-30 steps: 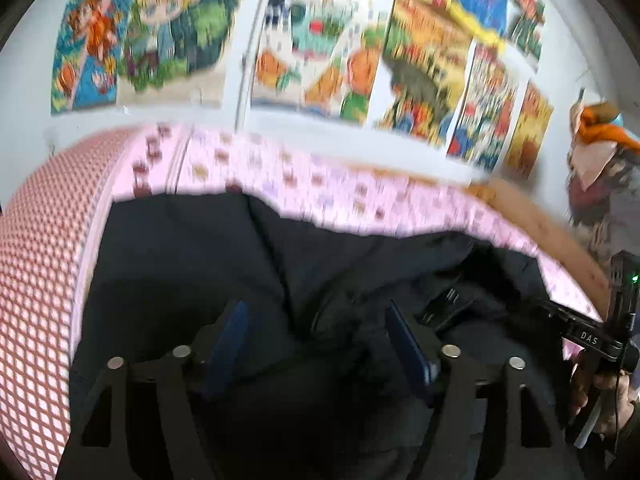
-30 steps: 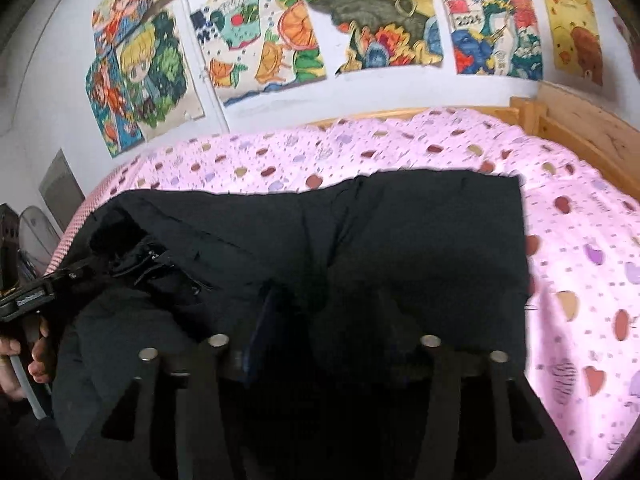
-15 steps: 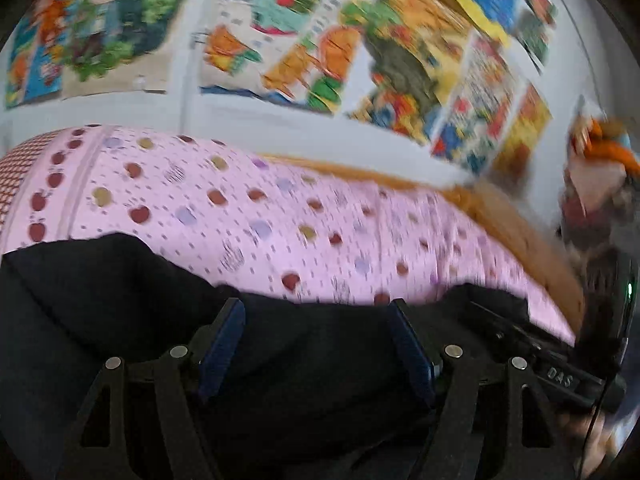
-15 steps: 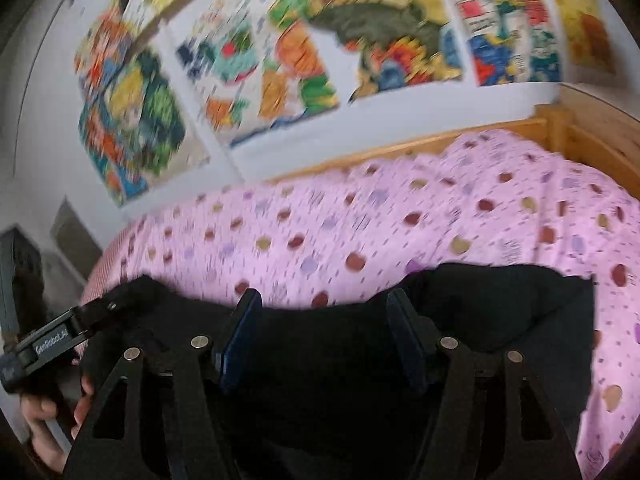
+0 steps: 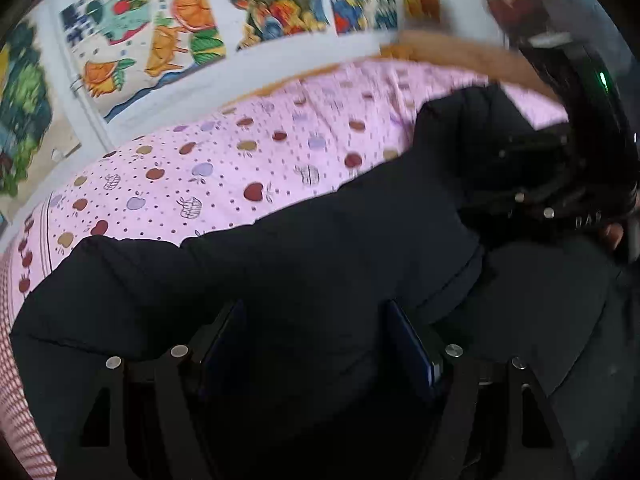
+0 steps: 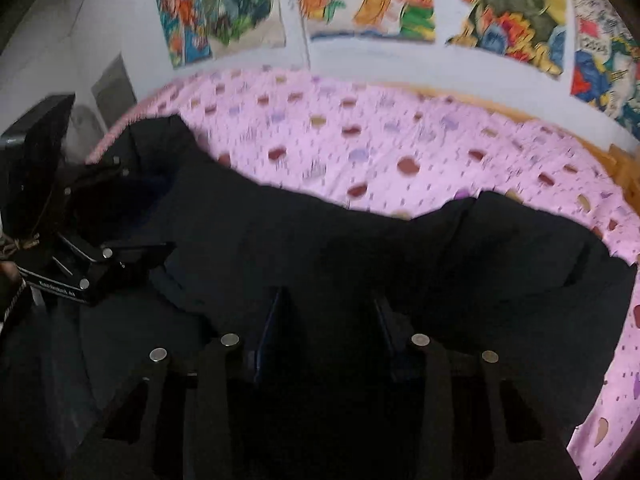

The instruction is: Fold large clothes

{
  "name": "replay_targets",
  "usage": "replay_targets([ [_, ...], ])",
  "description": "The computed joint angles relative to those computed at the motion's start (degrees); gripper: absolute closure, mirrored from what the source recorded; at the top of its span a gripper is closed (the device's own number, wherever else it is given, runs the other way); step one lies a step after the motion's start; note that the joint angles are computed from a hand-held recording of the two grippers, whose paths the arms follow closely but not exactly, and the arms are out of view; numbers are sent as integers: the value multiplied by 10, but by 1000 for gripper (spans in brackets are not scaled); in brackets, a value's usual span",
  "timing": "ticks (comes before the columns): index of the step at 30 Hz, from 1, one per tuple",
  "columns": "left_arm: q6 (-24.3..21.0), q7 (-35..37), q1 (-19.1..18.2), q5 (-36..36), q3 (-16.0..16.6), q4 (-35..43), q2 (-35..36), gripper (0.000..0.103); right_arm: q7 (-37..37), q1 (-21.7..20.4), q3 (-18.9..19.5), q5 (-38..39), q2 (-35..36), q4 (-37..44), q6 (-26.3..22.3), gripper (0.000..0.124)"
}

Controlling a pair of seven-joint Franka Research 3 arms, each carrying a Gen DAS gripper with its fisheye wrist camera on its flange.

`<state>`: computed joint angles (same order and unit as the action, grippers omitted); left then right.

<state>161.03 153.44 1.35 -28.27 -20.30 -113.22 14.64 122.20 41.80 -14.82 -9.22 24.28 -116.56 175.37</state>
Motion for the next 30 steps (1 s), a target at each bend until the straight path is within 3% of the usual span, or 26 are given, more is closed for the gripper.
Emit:
replay_targets([
  [3, 36, -58, -32, 74, 25, -5, 12, 31, -3, -2, 3, -7, 19, 27, -37, 85],
  [9, 52, -190, -68, 212, 63, 36, 60, 29, 50, 20, -26, -59, 64, 76, -71, 85],
  [12, 61, -228, -69, 252, 64, 50, 78, 29, 79, 31, -42, -86, 82, 93, -75, 85],
  [16, 83, -244, -44, 277, 40, 41, 81, 29, 106, 38, -53, -107, 88, 92, -64, 85],
  [21, 148, -259, -8, 307, 6, -10, 59, 29, 188, 125, -135, -172, 78, 62, -50, 84],
  [24, 177, -254, 37, 310, -37, -37, 41, 28, 234, 170, -172, -225, 50, 40, -70, 82],
  [26, 192, -270, 40, 322, -36, -53, 24, 26, 268, 189, -185, -257, 36, 30, -74, 79],
  [29, 211, -324, 6, 354, 9, -82, -9, 26, 347, 241, -226, -327, -2, -4, -89, 73],
  [30, 215, -334, 10, 357, 7, -94, -20, 26, 367, 248, -232, -346, -12, -11, -95, 71],
])
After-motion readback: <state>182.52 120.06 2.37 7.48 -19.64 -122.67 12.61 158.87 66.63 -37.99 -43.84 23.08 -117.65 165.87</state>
